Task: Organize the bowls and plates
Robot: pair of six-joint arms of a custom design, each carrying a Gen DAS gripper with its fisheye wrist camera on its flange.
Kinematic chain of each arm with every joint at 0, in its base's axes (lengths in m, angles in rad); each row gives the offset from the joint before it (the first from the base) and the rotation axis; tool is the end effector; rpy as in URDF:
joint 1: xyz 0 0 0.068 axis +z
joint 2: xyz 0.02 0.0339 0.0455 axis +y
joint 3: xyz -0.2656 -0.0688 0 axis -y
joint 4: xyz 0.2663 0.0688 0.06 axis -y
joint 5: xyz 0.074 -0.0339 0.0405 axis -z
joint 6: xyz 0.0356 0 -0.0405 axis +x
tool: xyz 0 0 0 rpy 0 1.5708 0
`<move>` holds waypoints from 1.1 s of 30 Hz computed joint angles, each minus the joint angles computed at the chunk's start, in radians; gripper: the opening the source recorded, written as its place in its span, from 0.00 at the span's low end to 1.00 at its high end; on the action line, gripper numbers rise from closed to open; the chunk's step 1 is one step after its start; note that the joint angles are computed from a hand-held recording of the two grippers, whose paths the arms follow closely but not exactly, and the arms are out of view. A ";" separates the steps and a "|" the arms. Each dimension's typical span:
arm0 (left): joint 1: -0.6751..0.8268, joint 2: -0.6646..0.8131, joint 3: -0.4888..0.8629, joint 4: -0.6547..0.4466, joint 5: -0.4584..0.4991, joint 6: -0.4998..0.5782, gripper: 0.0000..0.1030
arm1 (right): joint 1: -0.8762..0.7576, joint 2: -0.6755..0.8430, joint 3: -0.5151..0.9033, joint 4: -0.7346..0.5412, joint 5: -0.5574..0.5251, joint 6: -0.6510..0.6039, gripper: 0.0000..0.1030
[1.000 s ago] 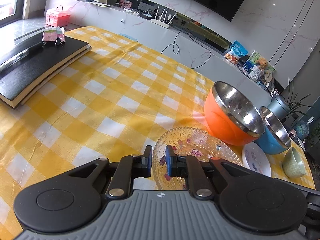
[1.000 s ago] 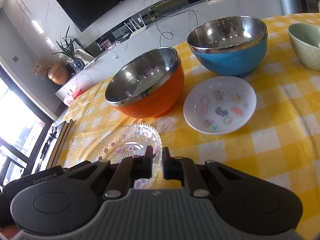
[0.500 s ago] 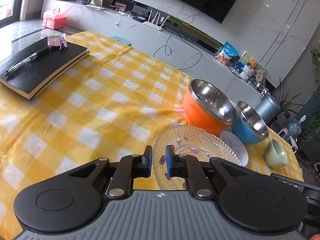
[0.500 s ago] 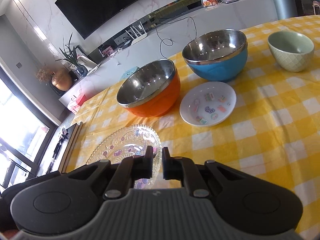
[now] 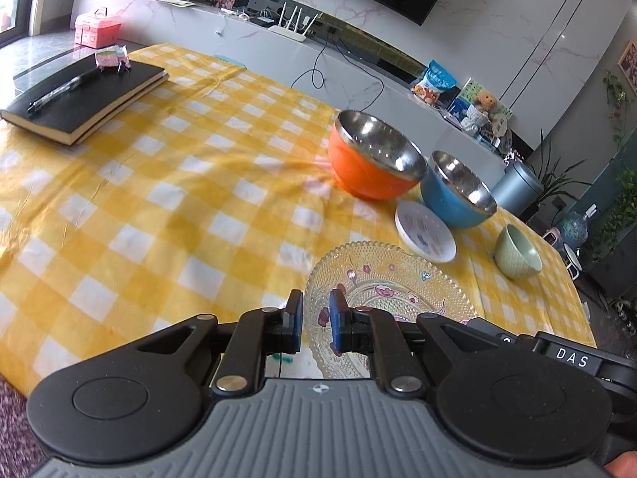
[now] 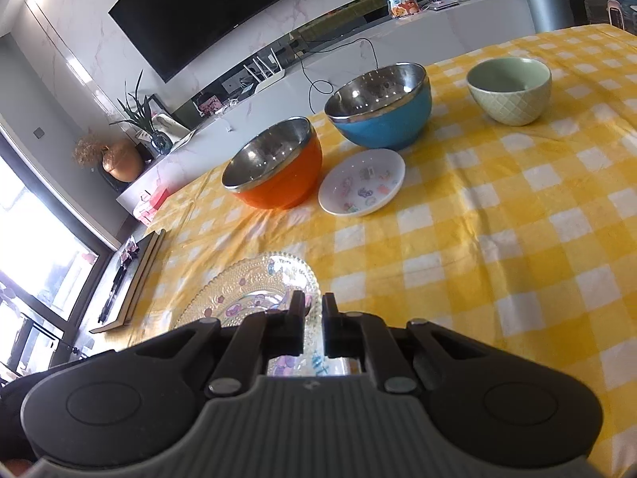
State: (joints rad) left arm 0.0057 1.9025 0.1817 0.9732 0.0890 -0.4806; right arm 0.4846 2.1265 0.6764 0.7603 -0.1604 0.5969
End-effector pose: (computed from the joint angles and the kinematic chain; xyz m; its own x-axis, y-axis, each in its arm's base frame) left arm 0.2063 -0.0020 0.0179 -0.6304 -0.4641 -0.6223 -0.2616 0.8817 -0.3926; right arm 0.2946 0.1615 0.0125 -0.7855 0.2135 -0.5809 -0.1540 0.8416 0.5176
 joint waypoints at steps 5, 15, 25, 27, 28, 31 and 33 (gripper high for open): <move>-0.018 0.024 -0.034 0.044 -0.018 -0.003 0.14 | 0.022 0.010 -0.037 0.018 0.022 -0.011 0.07; -0.024 0.099 -0.057 0.120 -0.034 -0.004 0.14 | 0.050 0.050 -0.029 0.014 0.042 -0.035 0.07; -0.048 0.120 -0.052 0.124 -0.066 0.003 0.14 | 0.072 0.065 -0.016 0.004 0.082 -0.069 0.08; -0.055 0.125 -0.050 0.125 -0.072 0.006 0.14 | 0.077 0.065 -0.014 -0.002 0.093 -0.077 0.08; -0.058 0.128 -0.050 0.127 -0.075 0.006 0.14 | 0.079 0.066 -0.013 -0.004 0.099 -0.079 0.08; -0.061 0.133 -0.046 0.125 -0.080 0.006 0.14 | 0.082 0.068 -0.007 -0.014 0.107 -0.084 0.08; -0.063 0.133 -0.045 0.122 -0.086 0.007 0.14 | 0.085 0.070 -0.005 -0.015 0.112 -0.089 0.08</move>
State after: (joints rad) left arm -0.0577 2.0359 0.1369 1.0949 0.0030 -0.4733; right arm 0.5700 2.1967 0.6711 0.7450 -0.0488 0.5076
